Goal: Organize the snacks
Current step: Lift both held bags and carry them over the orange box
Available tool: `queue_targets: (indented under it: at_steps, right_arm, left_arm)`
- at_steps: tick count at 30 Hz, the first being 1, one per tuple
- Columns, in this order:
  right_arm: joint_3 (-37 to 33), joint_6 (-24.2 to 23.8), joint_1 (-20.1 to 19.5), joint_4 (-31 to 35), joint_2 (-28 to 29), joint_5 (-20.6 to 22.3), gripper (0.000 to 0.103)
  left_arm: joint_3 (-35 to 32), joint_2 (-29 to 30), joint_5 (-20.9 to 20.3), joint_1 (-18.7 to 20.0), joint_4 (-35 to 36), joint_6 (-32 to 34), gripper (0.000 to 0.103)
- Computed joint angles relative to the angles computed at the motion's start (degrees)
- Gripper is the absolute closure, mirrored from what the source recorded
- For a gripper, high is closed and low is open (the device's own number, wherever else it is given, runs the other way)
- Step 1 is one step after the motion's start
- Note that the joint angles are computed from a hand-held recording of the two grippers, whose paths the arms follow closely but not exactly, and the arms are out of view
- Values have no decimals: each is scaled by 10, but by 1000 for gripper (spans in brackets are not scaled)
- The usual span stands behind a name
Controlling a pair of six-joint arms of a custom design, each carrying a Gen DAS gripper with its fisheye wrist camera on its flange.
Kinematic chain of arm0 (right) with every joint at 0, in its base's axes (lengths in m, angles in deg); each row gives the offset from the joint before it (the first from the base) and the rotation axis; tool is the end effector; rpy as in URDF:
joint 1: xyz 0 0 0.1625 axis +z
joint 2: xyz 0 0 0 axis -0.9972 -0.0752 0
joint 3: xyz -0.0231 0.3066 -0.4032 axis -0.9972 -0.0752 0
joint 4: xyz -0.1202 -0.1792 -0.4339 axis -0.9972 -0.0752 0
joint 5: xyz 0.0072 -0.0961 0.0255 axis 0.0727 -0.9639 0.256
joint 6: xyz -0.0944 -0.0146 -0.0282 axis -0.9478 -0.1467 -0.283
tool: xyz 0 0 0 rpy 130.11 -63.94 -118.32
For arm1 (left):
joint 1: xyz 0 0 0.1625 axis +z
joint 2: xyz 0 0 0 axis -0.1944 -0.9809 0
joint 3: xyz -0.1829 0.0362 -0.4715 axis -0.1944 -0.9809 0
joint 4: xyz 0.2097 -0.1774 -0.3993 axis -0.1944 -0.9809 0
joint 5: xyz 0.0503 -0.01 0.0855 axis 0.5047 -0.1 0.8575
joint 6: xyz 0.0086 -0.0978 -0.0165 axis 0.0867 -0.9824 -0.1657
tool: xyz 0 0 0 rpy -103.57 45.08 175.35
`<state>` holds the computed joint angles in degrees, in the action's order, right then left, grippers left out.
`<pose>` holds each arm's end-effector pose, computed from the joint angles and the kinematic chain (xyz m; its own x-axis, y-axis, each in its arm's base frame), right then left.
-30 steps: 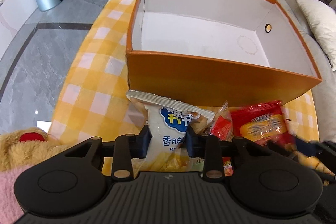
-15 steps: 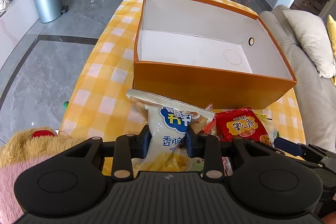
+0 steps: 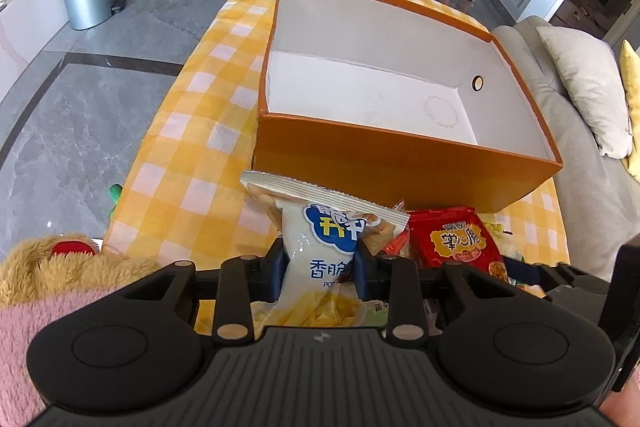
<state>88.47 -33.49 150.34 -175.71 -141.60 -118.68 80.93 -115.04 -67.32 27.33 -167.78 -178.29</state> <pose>-0.0655 -0.4027 0.2483 -0.6257 -0.5188 0.5825 -0.6592 0.7509 -0.0392 -0.3364 -0.3046 -0.0540 -0.7856 -0.4000 -0.4720 0.0020 0.7613 -0.6484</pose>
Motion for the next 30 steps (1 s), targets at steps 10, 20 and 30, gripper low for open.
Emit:
queue_targets:
  at_steps: [10,20,30]
  right_arm:
    - [-2,-1,-15,62,-46,37,38]
    - [-15,16,-21,217,-168,104,37]
    - [-40,27,-15,311,-254,185,37]
  left_arm:
    - [-6,-1,-1,-5,4,13,66]
    - [-21,-24,18,-38,54,18,66]
    - [-52,-41,76,-53,99,63,66]
